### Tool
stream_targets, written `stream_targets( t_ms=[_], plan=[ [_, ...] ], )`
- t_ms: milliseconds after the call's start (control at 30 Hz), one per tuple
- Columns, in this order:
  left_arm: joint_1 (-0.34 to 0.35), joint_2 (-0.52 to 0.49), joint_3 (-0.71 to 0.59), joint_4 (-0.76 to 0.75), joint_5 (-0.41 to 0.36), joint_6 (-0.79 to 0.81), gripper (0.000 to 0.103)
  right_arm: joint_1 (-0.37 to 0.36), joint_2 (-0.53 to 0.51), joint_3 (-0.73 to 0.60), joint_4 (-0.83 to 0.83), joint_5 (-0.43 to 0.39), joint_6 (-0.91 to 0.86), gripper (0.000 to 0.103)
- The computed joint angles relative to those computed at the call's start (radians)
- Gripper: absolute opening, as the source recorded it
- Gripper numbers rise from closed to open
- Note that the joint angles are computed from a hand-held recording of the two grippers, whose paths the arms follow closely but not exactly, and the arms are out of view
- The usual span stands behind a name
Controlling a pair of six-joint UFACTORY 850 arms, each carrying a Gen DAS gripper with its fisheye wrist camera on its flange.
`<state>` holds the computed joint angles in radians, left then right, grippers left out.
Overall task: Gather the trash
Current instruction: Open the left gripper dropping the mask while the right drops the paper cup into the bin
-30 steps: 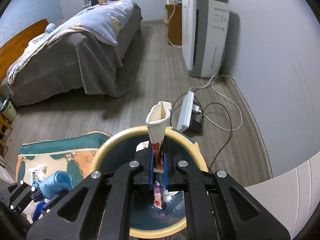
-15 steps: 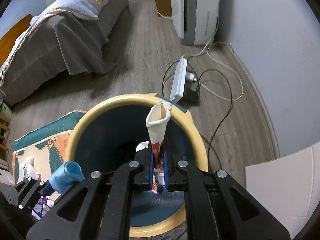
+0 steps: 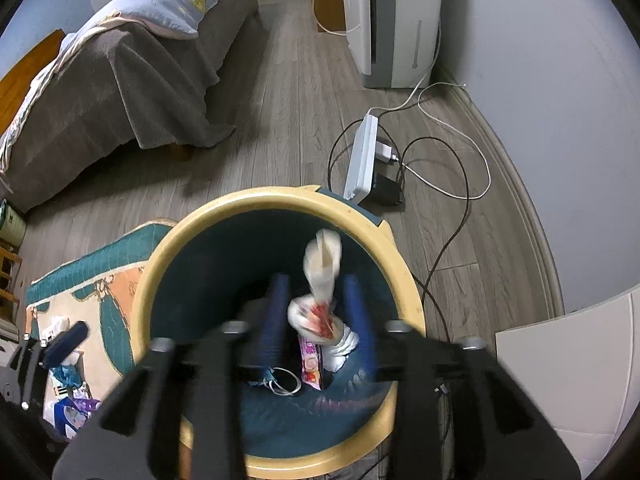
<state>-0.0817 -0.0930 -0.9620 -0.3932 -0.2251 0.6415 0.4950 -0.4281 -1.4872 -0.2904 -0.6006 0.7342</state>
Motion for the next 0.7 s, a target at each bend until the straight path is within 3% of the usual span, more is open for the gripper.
stream_targets(
  t_ms=[67,133,200,233,300,533,700],
  plan=[
    [0.018,0.021,0.012,-0.027,0.012,0.033,0.09,0.003,-0.002,-0.005,-0.003,-0.003,-0.001,0.042],
    [0.033,0.042,0.024,-0.009,0.022,0.022,0.092,0.007,-0.005,-0.012,-0.01,-0.009,0.003,0.056],
    [0.05,0.06,0.034,-0.01,0.031,0.025,0.094,0.015,-0.002,-0.014,-0.032,-0.006,0.027,0.091],
    [0.06,0.07,0.037,-0.04,0.031,0.052,0.095,0.019,0.003,-0.012,-0.046,0.002,0.04,0.096],
    [0.086,0.099,0.049,-0.136,0.02,0.137,0.096,0.031,0.01,-0.019,-0.08,0.009,0.065,0.097],
    [0.184,0.218,0.089,-0.093,-0.009,0.135,0.096,0.077,0.025,-0.045,-0.118,-0.014,0.077,0.097],
    [0.282,0.291,0.099,-0.148,-0.055,0.246,0.097,0.115,0.041,-0.07,-0.097,-0.026,0.11,0.097]
  ],
)
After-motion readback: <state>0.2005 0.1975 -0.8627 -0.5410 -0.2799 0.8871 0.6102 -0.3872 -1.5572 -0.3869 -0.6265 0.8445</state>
